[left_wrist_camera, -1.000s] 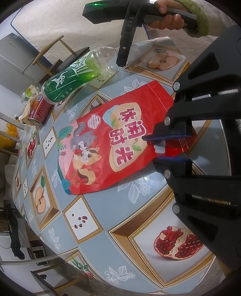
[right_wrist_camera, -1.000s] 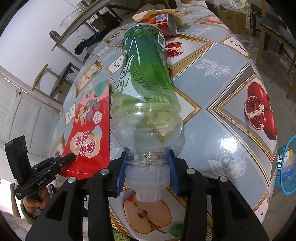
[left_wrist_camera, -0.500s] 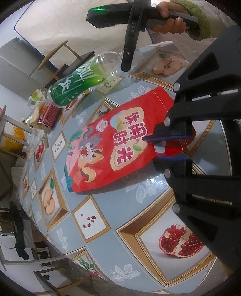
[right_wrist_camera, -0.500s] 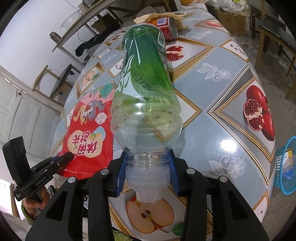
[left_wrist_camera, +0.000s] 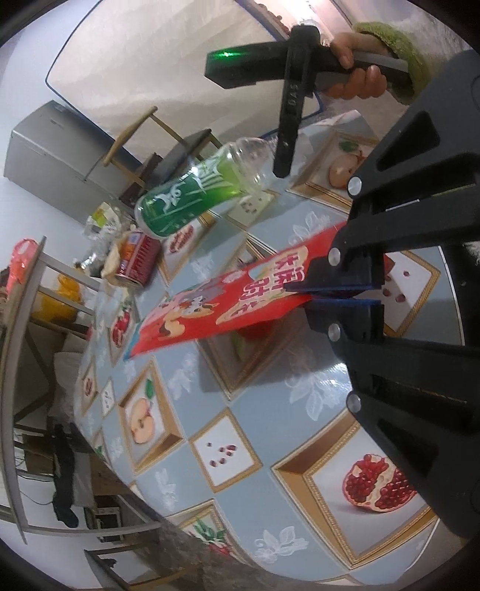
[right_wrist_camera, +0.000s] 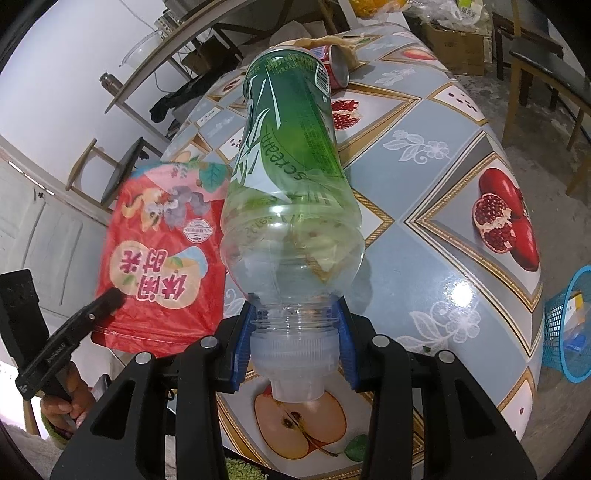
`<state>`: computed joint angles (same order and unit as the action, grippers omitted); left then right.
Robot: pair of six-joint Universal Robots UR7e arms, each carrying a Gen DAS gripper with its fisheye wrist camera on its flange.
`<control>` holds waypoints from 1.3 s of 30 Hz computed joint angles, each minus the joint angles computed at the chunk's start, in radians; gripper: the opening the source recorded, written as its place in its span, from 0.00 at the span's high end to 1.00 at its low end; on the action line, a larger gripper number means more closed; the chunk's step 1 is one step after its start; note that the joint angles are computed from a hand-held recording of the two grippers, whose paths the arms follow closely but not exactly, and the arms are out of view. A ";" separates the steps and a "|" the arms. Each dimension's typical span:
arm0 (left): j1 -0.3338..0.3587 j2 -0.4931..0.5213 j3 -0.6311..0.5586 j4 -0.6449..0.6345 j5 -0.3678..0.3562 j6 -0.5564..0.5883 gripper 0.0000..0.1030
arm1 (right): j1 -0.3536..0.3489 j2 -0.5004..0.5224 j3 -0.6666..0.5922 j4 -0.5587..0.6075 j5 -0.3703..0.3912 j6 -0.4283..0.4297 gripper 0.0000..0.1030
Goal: Collect trash
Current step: 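Lift the snack bag with the left tool while the right tool carries the bottle toward the wastebasket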
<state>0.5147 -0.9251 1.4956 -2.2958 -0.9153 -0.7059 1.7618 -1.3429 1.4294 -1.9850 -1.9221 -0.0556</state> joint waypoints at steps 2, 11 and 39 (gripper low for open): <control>0.001 0.003 -0.005 -0.017 -0.003 0.015 1.00 | -0.001 -0.006 0.006 -0.008 0.000 0.000 0.62; -0.002 0.027 -0.034 -0.083 -0.009 0.091 1.00 | -0.008 -0.044 0.035 -0.052 0.011 -0.007 0.62; -0.078 0.238 -0.321 -0.116 -0.052 0.358 1.00 | -0.105 -0.284 0.152 -0.195 0.097 -0.015 0.62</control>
<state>0.4368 -0.6873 1.1741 -2.4122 -0.9676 -0.3479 1.6572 -1.6264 1.5812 -2.1800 -1.8250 -0.0703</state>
